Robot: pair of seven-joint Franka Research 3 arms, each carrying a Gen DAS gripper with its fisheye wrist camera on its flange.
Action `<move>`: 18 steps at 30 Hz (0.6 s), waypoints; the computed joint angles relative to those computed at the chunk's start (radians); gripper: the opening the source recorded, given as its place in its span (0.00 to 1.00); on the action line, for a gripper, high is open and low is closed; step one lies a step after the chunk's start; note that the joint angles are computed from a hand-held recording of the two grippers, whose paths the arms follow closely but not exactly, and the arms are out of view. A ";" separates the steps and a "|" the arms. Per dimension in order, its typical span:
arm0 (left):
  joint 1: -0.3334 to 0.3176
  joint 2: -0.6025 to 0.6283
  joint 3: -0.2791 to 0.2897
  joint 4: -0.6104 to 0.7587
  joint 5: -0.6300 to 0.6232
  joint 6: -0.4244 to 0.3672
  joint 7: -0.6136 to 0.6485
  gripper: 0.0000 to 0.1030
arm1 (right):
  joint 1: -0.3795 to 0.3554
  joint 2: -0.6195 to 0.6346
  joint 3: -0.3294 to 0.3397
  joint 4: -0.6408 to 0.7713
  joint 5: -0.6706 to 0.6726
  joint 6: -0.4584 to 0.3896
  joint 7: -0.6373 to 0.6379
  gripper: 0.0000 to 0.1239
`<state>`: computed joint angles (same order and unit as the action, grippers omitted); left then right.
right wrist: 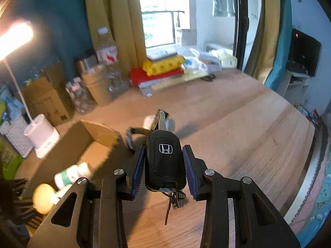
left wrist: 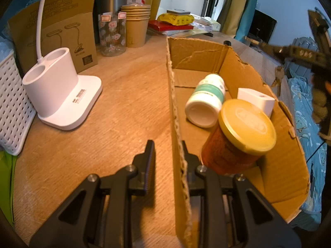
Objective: Organize rigid objects
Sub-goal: 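Grasp the black Honda car key with the right tool and lift it, then carry the car key over the box and lower it inside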
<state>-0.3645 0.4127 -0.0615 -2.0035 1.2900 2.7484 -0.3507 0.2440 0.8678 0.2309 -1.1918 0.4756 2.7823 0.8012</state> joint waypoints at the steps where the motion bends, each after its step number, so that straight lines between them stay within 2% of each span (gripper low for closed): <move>1: 0.000 0.000 0.000 0.000 0.000 0.000 0.000 0.24 | -0.006 -0.013 0.012 -0.015 0.007 0.008 -0.013 0.31; 4: 0.000 0.000 0.001 0.000 0.000 0.000 0.000 0.24 | -0.027 -0.062 0.055 -0.074 0.035 0.042 -0.078 0.31; 11: -0.001 -0.001 0.001 -0.001 0.000 0.000 0.000 0.24 | -0.045 -0.134 0.120 -0.147 0.112 0.058 -0.196 0.31; 18: -0.001 0.000 0.001 -0.001 0.001 0.001 -0.001 0.24 | -0.024 -0.166 0.140 -0.171 0.182 0.033 -0.291 0.31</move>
